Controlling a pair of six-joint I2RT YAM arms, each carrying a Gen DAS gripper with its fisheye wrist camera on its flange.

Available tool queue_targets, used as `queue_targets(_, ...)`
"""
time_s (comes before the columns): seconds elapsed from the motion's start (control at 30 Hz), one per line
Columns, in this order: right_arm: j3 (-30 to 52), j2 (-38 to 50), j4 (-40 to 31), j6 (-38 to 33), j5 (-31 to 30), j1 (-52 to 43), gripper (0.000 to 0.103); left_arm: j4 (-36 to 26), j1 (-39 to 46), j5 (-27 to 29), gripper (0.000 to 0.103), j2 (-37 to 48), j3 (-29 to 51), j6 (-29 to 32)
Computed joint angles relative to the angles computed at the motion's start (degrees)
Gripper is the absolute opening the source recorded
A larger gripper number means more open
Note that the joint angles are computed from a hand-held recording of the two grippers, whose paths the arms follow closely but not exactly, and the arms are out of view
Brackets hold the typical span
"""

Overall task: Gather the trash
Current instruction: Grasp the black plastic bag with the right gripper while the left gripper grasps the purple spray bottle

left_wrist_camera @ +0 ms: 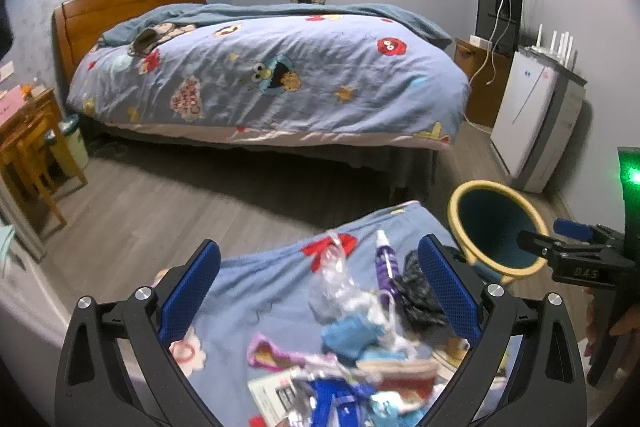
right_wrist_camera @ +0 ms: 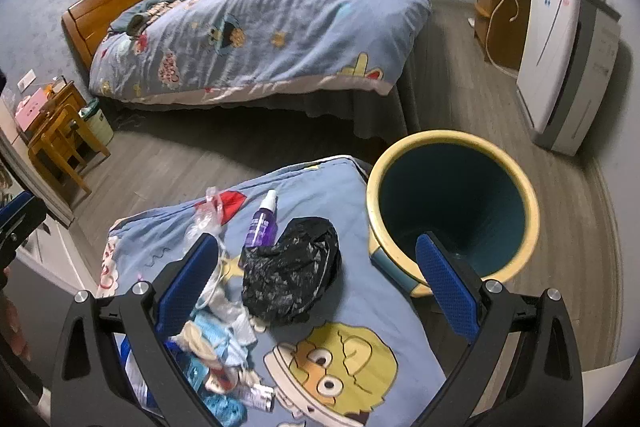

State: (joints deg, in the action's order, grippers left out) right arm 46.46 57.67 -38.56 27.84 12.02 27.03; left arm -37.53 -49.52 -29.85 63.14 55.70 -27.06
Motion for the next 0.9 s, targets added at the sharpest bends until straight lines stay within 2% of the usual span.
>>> queue_targets(0.1,-0.8,5.3,3.9,-0.3,-3.5,-2.4,0.097,4.4,3.2,1.5,0.098,3.8,-0.9,3.3)
queue_targets(0.17,-1.3,8.8,5.8,-0.5,-6.7,-4.2,0.088,6.7,5.0,3.7,0.098,6.5,-1.0,4.2)
queue_targets(0.23,-1.2,13.3,7.3,-0.9,-9.3,-5.6,0.075,8.9,6.3,5.6,0.098,9.0,-1.2,4.8)
queue_targets(0.3,-1.3,17.2,8.8,-0.8,-11.9,-6.7,0.067,10.8,7.1,7.2,0.098,11.9,-0.9,5.6)
queue_targets(0.37,-1.3,20.3,9.8,-0.8,-13.9,-7.3,0.055,12.3,7.3,8.0,0.098,14.7,-0.1,6.9)
queue_targets(0.43,-1.3,23.2,10.5,-0.6,-16.1,-7.7,0.037,14.3,7.4,8.6,0.098,17.7,0.9,8.4)
queue_targets(0.47,-1.3,23.9,10.6,-0.5,-16.7,-8.0,0.033,15.0,7.4,8.9,0.098,19.0,1.4,8.8)
queue_targets(0.53,-1.6,25.5,11.2,0.1,-18.6,-9.1,0.007,16.0,7.6,9.9,0.097,21.4,2.4,9.5)
queue_targets(0.57,-1.8,25.5,11.2,0.4,-19.2,-9.7,0.002,16.6,7.8,10.7,0.097,22.7,2.9,9.7)
queue_targets(0.7,-1.9,22.9,10.7,-0.1,-19.2,-11.2,0.001,18.2,8.3,12.7,0.096,26.7,5.0,10.0)
queue_targets(0.9,2.4,16.2,7.0,-5.2,-13.7,-12.7,0.001,19.8,9.2,15.7,0.096,31.6,8.1,9.2)
